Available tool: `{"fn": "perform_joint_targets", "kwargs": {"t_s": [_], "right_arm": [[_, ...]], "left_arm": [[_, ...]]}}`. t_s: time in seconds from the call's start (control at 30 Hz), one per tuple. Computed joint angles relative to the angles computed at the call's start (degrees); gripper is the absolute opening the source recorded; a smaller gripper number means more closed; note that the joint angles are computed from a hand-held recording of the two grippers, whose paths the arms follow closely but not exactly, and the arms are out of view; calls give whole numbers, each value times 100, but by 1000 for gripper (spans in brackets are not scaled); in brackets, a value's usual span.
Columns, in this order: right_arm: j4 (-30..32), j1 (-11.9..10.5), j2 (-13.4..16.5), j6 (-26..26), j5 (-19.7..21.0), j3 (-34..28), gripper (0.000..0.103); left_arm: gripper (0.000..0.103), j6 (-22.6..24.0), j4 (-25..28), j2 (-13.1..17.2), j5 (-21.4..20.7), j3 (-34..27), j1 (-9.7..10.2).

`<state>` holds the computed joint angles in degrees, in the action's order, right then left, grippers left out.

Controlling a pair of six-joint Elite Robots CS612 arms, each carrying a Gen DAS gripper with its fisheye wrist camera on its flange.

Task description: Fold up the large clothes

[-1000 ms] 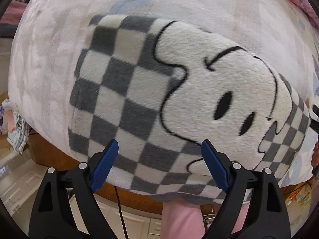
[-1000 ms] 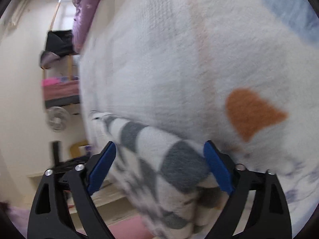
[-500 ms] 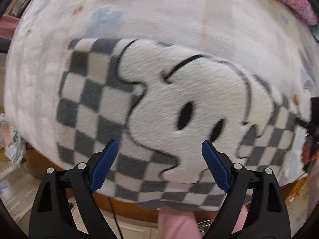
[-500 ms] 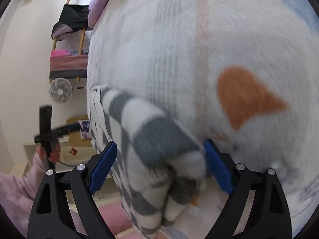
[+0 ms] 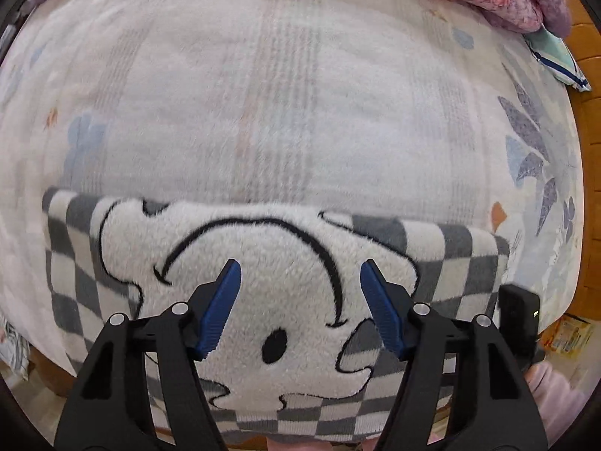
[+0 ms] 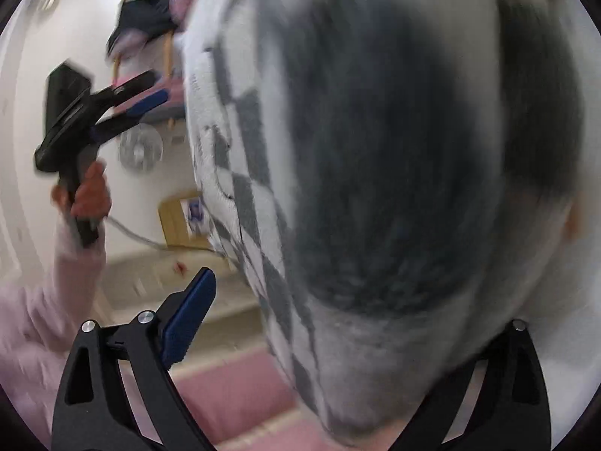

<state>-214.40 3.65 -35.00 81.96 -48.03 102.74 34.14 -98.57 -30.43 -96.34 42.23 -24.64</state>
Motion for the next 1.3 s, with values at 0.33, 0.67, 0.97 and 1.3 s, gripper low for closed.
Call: {"fn": "perform_joint_targets", "kwargs": {"t_s": [0.33, 0.67, 0.97, 1.3], "right_arm": [[1250, 440, -770, 1162, -1879, 215, 35], [3041, 567, -923, 1326, -1999, -272, 35], [4127, 547, -943, 978, -1927, -713, 37], [5016, 585, -806, 797, -1968, -1241, 41]], "left_arm": [[23, -166, 717, 634, 391, -925, 5], [25, -553, 1114, 1056, 345, -1537, 36], [25, -621, 461, 222, 341, 50, 233], [25, -174, -182, -280, 166, 1131, 527]]}}
